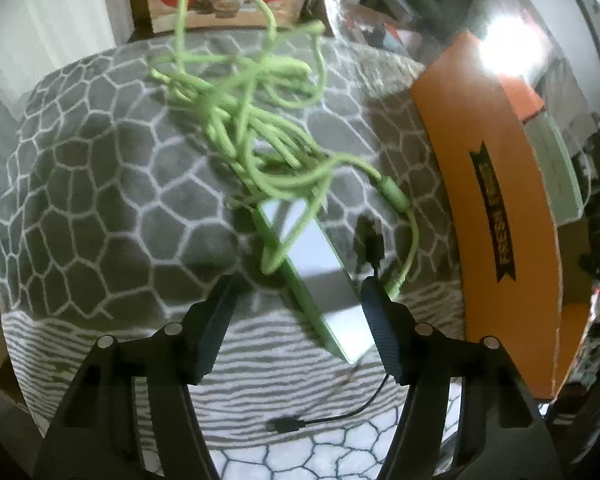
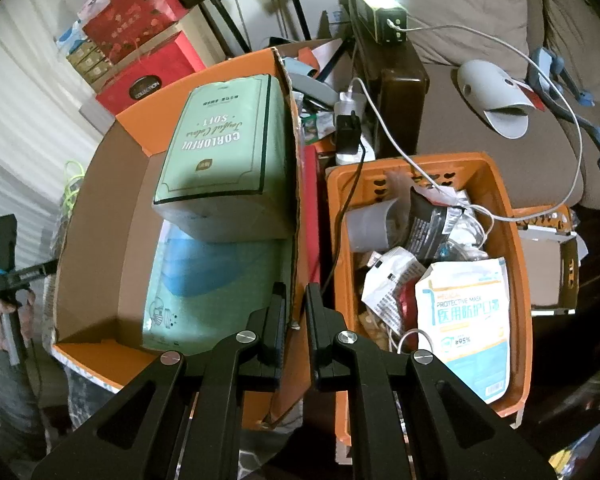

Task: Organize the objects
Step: 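Move the left gripper to the lime-green cable and grasp it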

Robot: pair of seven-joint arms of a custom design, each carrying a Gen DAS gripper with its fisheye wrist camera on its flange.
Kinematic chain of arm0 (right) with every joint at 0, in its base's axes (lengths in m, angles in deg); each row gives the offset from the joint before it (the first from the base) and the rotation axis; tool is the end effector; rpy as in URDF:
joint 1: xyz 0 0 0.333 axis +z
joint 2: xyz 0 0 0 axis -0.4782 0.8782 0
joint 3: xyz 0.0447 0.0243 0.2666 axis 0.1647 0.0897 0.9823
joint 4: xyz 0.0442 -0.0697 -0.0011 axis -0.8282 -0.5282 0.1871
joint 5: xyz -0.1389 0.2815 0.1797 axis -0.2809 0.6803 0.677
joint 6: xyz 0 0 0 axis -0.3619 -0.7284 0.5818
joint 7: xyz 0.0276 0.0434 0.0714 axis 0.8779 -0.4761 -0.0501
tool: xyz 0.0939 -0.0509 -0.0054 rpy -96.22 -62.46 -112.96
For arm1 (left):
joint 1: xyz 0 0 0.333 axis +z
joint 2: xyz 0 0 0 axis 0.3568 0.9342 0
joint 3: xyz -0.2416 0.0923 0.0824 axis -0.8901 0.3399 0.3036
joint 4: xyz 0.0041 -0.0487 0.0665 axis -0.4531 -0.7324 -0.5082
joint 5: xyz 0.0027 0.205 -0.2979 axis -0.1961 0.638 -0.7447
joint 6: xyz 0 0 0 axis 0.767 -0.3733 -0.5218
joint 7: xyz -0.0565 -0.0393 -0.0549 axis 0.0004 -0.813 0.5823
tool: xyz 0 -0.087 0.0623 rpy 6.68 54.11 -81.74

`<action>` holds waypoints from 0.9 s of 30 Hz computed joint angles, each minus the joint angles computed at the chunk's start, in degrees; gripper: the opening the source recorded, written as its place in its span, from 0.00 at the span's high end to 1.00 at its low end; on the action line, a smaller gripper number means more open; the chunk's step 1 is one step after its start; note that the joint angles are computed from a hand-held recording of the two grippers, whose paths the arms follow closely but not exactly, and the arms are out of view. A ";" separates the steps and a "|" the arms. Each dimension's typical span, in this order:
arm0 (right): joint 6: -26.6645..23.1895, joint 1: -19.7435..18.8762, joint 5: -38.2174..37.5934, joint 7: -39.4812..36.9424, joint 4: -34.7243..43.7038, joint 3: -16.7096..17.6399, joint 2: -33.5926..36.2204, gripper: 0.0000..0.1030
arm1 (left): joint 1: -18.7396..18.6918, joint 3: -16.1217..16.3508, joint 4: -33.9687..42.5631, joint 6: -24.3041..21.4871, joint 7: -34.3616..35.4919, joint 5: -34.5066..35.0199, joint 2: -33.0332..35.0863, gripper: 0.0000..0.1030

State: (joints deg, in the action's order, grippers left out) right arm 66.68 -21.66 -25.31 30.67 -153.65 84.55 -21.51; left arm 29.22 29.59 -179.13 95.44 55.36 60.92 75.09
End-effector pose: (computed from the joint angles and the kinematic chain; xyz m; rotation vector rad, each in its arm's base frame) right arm 0.5100 0.0573 0.6003 -1.8647 1.9367 -0.1481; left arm 0.5648 0.0367 0.5278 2.1896 -2.1507 0.5667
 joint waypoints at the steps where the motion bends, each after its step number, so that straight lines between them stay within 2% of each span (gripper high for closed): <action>1: 0.00 0.00 0.00 0.00 0.01 0.02 0.00 0.92 | 0.21 0.17 0.11 0.68 -0.08 -0.74 -0.07 0.40; 6: 0.06 0.01 0.10 0.07 -0.12 0.06 -0.15 0.92 | 1.12 0.62 4.87 1.39 -2.29 -1.05 2.27 0.29; 8: 0.03 0.01 0.13 0.08 -0.10 0.04 -0.14 0.92 | 1.27 0.54 7.13 3.42 -3.91 -0.06 3.75 0.17; 9: 0.03 0.01 0.13 0.08 -0.10 0.04 -0.14 0.92 | 1.16 0.33 10.04 4.45 -5.10 0.53 5.89 0.14; 11: -0.09 0.01 0.23 0.13 0.02 0.03 -0.07 0.92 | 1.23 -0.06 12.99 4.46 -6.29 1.71 7.91 0.14; 17: -0.13 0.01 0.27 0.23 0.09 0.04 -0.05 0.92 | 0.62 -1.61 29.87 -2.63 -10.70 6.95 21.18 0.14; 19: -0.11 0.00 0.28 0.20 0.06 0.03 -0.06 0.92 | -0.09 -1.92 31.88 -3.72 -12.23 8.91 23.42 0.14; 20: -0.11 0.01 0.34 0.21 0.05 0.02 -0.06 0.92 | -0.34 -2.05 32.42 -3.91 -12.74 9.65 24.14 0.19; 22: -0.07 0.01 0.38 0.22 0.00 0.02 -0.08 0.92 | -0.41 -2.39 33.81 -4.52 -13.10 10.38 25.82 0.37; 23: -0.05 0.01 0.41 0.24 -0.02 0.02 -0.10 0.92 | -0.46 -2.46 34.32 -5.08 -13.30 10.79 26.28 0.54; 24: -0.01 0.01 0.40 0.23 -0.06 0.03 -0.11 0.92 | -0.81 -2.30 34.24 -5.19 -13.58 11.89 26.44 0.61; 25: 0.03 0.02 0.38 0.23 -0.06 0.04 -0.10 0.92 | -1.17 -2.12 32.16 -3.18 -13.35 13.12 25.19 0.67; 26: 0.03 0.02 0.38 0.23 -0.06 0.04 -0.10 0.92 | -1.05 -2.26 32.08 -2.92 -13.09 13.17 25.13 0.79; 27: 0.05 0.02 0.42 0.29 -0.07 0.03 -0.10 0.92 | -0.79 -2.44 31.41 -2.72 -13.09 12.76 24.59 0.82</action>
